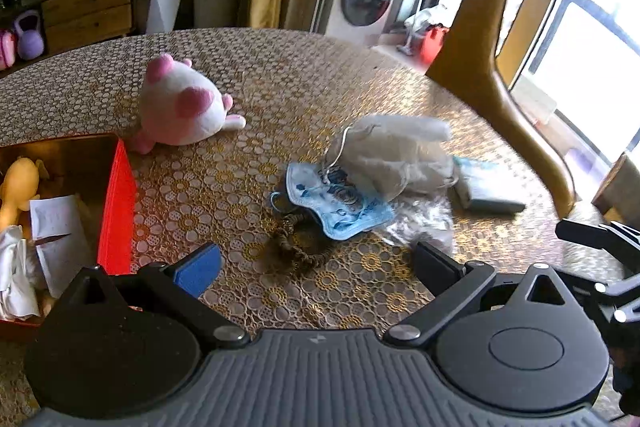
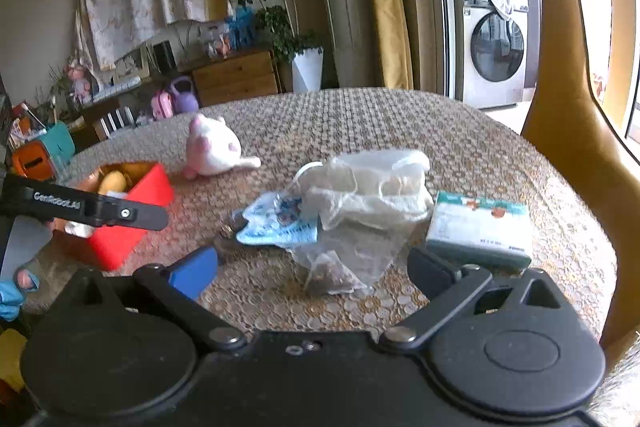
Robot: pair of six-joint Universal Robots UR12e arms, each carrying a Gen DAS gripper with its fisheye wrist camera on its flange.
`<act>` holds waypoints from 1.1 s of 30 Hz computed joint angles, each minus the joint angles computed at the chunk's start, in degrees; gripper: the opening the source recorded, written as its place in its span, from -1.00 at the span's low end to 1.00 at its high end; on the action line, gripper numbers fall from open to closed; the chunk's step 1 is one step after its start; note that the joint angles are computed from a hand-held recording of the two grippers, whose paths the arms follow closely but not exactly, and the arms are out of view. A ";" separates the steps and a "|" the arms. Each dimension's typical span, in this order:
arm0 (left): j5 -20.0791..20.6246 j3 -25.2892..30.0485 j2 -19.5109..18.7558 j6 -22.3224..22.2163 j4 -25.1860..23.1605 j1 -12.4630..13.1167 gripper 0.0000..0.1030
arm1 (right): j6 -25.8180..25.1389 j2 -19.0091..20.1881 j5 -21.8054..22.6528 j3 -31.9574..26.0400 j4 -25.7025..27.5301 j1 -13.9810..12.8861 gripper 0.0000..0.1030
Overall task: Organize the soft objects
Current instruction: 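Move both open tools back to the pile beside the plush toy, then grasp the brown hair tie with the left tool while the right tool grasps a clear plastic bag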
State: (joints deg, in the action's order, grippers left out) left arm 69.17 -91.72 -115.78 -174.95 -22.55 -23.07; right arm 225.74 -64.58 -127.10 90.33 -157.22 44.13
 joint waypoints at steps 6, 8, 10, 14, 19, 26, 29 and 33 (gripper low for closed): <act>0.87 3.20 -2.67 1.91 -5.19 -1.29 0.99 | -0.62 0.56 3.43 0.65 -0.58 -1.32 0.96; 2.94 4.31 -3.58 3.29 -6.78 -2.03 0.99 | -1.53 0.78 5.08 0.61 -0.84 -1.85 0.91; 4.88 5.06 -4.35 4.95 -7.31 -2.69 0.99 | -2.45 0.93 7.22 0.73 -0.98 -2.46 0.90; 8.26 6.18 -5.87 7.55 -6.92 -3.68 0.99 | -3.65 1.57 9.64 0.53 -0.90 -3.31 0.82; 10.02 7.61 -7.46 7.38 -6.68 -3.94 0.99 | -4.76 2.26 10.98 0.30 -0.95 -4.00 0.70; 10.85 8.38 -8.77 7.57 -4.95 -4.25 0.97 | -5.86 3.27 11.68 -0.45 0.05 -4.65 0.48; 10.61 8.32 -8.95 7.99 -4.35 -4.26 0.81 | -6.04 3.52 11.20 -0.79 0.70 -4.59 0.38; 9.75 8.08 -8.99 8.05 -2.62 -4.12 0.41 | -6.52 3.90 10.02 -1.49 2.24 -4.40 0.18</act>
State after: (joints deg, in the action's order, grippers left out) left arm 78.92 -83.64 -124.76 -166.89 -25.18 -27.19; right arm 219.23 -60.68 -117.08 88.84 -154.98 39.73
